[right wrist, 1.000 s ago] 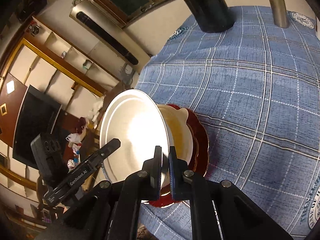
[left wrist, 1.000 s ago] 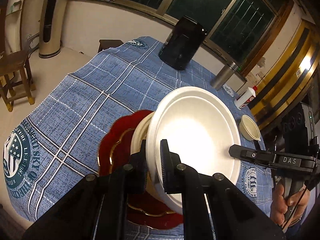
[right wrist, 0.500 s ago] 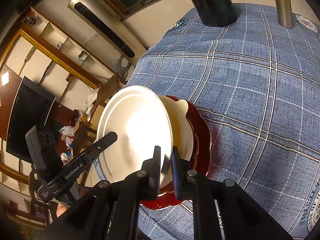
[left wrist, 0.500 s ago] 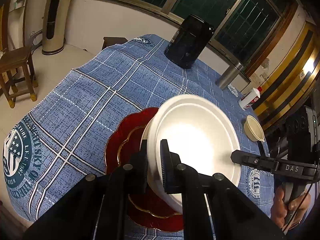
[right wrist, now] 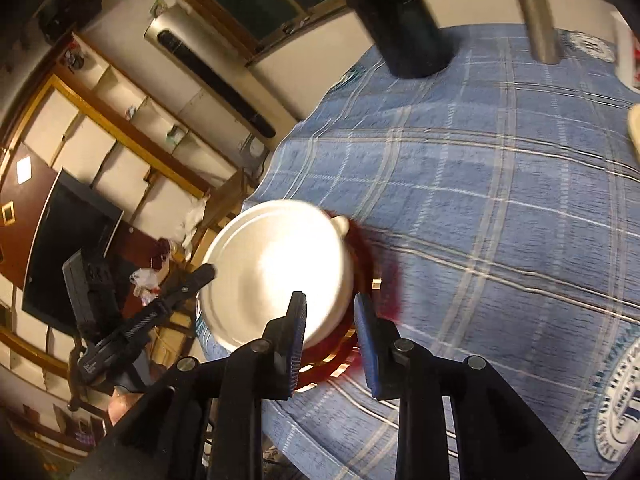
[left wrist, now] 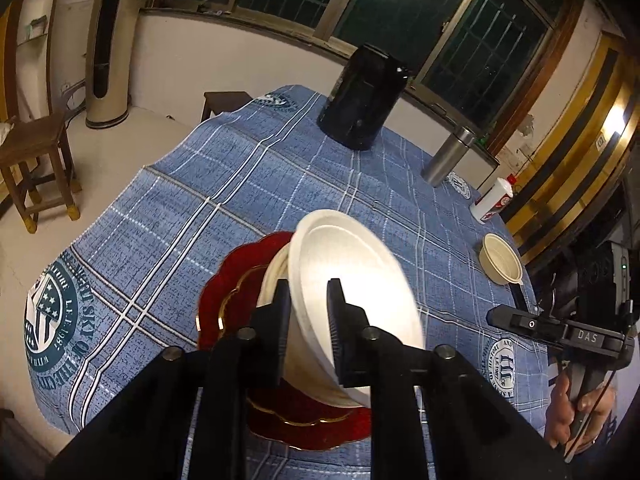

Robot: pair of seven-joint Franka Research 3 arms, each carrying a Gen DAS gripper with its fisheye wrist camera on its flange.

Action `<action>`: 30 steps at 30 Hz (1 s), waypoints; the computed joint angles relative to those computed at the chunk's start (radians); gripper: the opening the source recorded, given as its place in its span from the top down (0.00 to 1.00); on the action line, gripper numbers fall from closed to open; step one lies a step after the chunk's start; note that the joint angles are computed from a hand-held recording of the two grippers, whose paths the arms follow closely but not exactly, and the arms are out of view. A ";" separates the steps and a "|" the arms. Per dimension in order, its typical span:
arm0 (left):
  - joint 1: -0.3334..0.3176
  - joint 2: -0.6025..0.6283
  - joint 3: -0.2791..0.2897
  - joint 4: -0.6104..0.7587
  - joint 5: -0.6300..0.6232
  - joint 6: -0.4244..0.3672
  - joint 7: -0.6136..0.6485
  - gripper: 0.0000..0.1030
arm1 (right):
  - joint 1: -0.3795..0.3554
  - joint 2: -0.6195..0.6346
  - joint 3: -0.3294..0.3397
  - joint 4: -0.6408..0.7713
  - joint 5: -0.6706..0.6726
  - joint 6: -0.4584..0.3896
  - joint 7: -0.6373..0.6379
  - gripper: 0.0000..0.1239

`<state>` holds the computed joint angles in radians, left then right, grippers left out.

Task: Organize plates and bowls
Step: 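Open the right gripper and withdraw it toward the small beige bowl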

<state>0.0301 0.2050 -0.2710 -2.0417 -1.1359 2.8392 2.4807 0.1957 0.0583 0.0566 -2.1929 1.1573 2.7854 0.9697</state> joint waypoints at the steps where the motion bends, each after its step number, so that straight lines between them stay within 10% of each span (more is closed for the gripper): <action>1: -0.005 -0.008 -0.005 -0.004 0.001 0.011 0.010 0.77 | -0.012 -0.023 -0.008 -0.024 0.040 -0.004 -0.031 0.78; 4: -0.033 -0.009 -0.001 -0.003 0.083 0.064 -0.060 0.56 | -0.031 -0.068 -0.035 -0.071 0.108 0.007 -0.083 0.78; 18: 0.024 0.015 -0.045 -0.016 0.357 0.187 -0.371 0.43 | -0.151 -0.178 -0.161 -0.211 0.333 0.008 -0.266 0.78; 30: 0.055 -0.001 -0.210 0.010 0.353 0.271 -0.287 0.29 | -0.263 -0.113 -0.199 -0.152 0.313 0.178 -0.210 0.63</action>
<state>0.0853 0.2035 -0.4812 -2.0319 -0.7828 3.1105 2.1942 -0.0671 -0.0544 -0.1427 -2.3453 1.4703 2.9631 0.7594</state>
